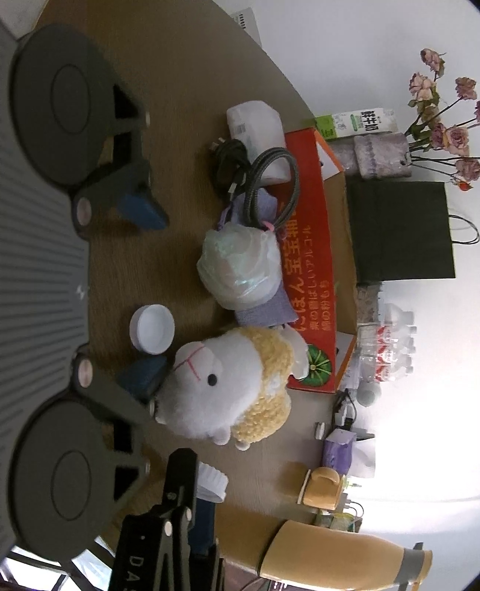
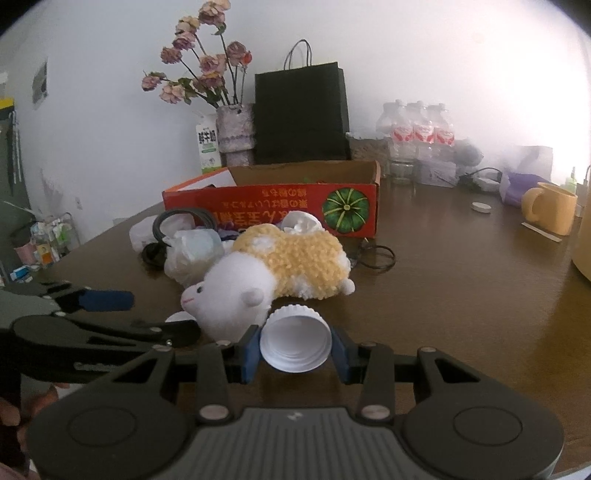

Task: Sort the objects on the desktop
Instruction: 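Grasp the large white cap with the right tool while the left grasps the small cap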

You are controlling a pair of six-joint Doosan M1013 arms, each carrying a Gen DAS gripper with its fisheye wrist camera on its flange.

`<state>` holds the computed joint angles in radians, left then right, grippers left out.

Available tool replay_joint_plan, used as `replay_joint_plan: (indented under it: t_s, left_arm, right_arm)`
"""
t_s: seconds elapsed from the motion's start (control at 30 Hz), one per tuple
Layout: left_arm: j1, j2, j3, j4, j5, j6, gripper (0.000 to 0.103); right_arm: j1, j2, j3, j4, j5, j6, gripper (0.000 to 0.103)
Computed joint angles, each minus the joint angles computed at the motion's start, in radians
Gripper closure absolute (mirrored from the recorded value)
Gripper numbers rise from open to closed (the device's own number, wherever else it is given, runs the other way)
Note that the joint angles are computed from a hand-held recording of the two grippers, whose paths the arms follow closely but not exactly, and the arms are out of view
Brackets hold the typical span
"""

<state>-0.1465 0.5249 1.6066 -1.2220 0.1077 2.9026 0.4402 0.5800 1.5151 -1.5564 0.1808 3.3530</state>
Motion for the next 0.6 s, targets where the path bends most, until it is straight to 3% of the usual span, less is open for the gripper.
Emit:
replay_joint_plan:
  t_s: [0.07,0.13,0.2,0.43,0.6]
  left_arm:
    - [0.000,-0.001,0.001,-0.037,0.012,0.035,0.044]
    - [0.001,-0.001,0.003,-0.135,0.026,0.138,0.062]
    - [0.003,-0.001,0.003,-0.169,0.041,0.177,0.074]
    - [0.005,-0.003,0.005,-0.169,0.047,0.165,0.074]
    - [0.013,-0.012,0.018,-0.349,0.055,0.337,0.074]
  right_arm:
    - [-0.004,0.000,0.001,-0.021,-0.013,0.017,0.064]
    - [-0.006,0.000,0.001,-0.013,-0.019,0.008,0.064]
    - [-0.007,0.000,0.001,-0.001,-0.022,-0.007,0.064]
    - [-0.002,-0.003,0.003,-0.013,-0.012,0.008,0.064]
    - [0.003,-0.006,0.000,-0.008,-0.003,-0.010,0.064]
